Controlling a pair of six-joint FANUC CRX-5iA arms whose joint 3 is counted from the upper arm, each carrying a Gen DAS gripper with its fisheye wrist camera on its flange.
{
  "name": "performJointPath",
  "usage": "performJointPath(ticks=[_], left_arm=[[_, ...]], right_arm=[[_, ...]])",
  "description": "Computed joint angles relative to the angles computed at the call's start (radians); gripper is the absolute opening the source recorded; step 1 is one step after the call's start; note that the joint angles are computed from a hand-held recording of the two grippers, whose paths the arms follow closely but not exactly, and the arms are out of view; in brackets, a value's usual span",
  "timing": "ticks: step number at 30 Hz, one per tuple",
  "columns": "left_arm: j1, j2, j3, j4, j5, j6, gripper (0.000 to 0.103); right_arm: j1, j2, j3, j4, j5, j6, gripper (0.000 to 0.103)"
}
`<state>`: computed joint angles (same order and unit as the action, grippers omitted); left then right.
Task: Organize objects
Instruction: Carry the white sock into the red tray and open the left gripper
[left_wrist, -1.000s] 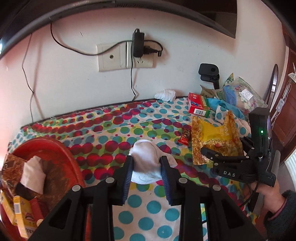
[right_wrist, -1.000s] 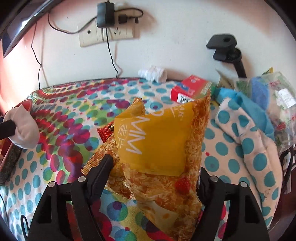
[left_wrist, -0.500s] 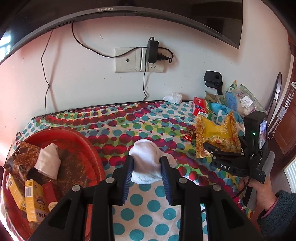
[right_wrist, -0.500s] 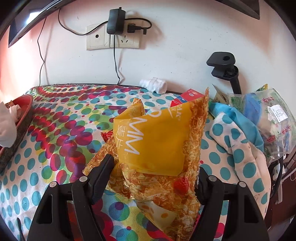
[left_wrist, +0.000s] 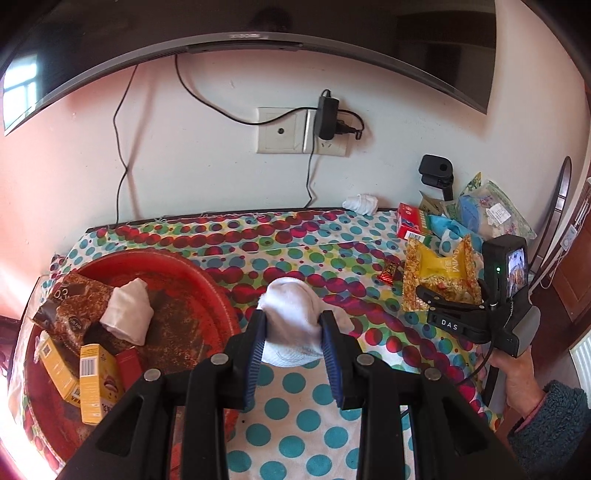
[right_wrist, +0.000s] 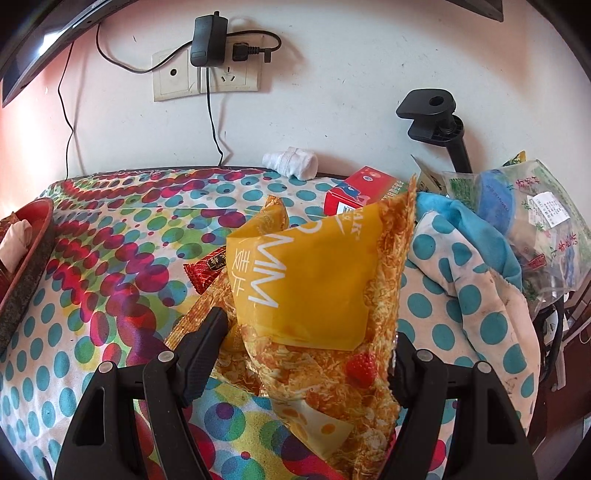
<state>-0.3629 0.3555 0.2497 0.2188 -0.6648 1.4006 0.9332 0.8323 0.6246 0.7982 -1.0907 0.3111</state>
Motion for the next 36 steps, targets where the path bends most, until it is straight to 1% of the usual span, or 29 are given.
performJointPath(ticks=[7, 15, 19, 21, 23, 24, 27, 32, 36], left_arm=[[0.05, -0.022, -0.014, -0.046, -0.024, 0.087, 0.03], [0.119, -0.037, -0.043, -0.085, -0.038, 0.172, 0.03], [0.148, -0.037, -0.053, -0.099, -0.046, 0.184, 0.03], [0.151, -0.036, -0.049, -0.128, -0.049, 0.208, 0.03], [0.162, -0.032, -0.052, -0.12, -0.05, 0.201, 0.03], [0.165, -0.029, -0.048, -0.134, -0.058, 0.217, 0.03], [0.17, -0.025, -0.047, -0.139, -0.062, 0.219, 0.03], [0.164, -0.005, -0.027, -0.137, -0.062, 0.205, 0.03], [0.146, 0.018, 0.015, -0.175, -0.07, 0.214, 0.03]], right_arm=[[0.002, 0.015, 0.024, -0.008, -0.017, 0.03, 0.073], [0.0, 0.009, 0.015, -0.01, -0.002, 0.04, 0.073], [0.001, 0.011, 0.019, -0.017, -0.002, 0.046, 0.073], [0.001, 0.013, 0.022, -0.018, -0.003, 0.049, 0.073], [0.001, 0.011, 0.021, -0.02, -0.001, 0.052, 0.073], [0.0, 0.011, 0.021, -0.02, 0.001, 0.053, 0.073], [0.0, 0.014, 0.027, -0.027, -0.003, 0.061, 0.073], [0.001, 0.021, 0.037, -0.028, -0.009, 0.075, 0.073], [0.001, 0.021, 0.035, -0.029, -0.008, 0.076, 0.073]])
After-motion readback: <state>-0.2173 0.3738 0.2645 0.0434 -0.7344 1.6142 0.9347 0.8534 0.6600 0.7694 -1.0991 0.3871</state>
